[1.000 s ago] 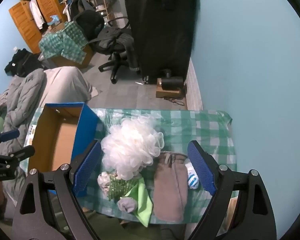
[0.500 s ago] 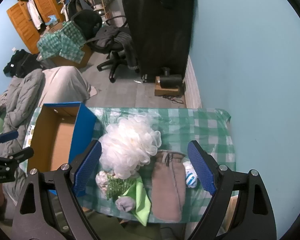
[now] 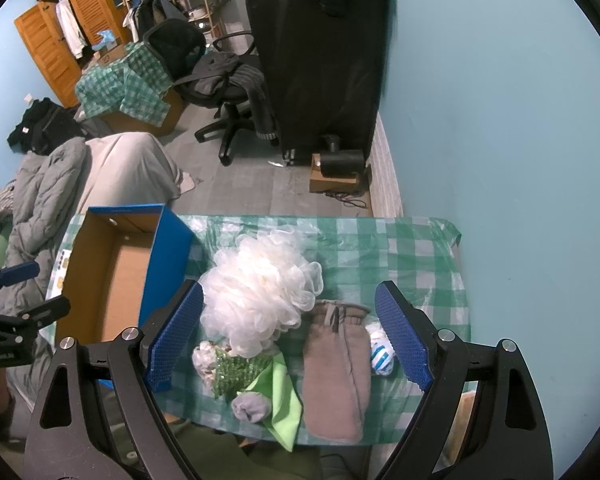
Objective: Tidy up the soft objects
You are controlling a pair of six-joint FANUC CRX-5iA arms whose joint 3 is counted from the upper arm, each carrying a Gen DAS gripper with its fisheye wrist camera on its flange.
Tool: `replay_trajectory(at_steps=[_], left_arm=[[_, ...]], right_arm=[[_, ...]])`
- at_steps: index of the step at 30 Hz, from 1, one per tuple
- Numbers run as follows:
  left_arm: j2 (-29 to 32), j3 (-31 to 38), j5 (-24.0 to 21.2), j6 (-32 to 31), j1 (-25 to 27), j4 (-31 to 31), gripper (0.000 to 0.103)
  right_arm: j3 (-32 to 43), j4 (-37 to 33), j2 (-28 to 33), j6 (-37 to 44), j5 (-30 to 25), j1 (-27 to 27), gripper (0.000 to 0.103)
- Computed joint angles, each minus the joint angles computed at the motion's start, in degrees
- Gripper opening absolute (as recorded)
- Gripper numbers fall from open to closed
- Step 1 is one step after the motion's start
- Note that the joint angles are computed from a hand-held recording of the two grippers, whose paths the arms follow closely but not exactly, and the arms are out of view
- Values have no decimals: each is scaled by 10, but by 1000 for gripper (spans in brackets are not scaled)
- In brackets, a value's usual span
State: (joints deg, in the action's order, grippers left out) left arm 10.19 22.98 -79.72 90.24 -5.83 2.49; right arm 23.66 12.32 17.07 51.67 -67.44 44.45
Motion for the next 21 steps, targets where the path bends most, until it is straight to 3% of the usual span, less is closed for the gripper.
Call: replay_trajectory(at_steps=[21], left_arm=[[-5, -9, 3, -3, -2, 3, 92]], right_arm=[[8, -3, 1, 7, -10, -1, 87]])
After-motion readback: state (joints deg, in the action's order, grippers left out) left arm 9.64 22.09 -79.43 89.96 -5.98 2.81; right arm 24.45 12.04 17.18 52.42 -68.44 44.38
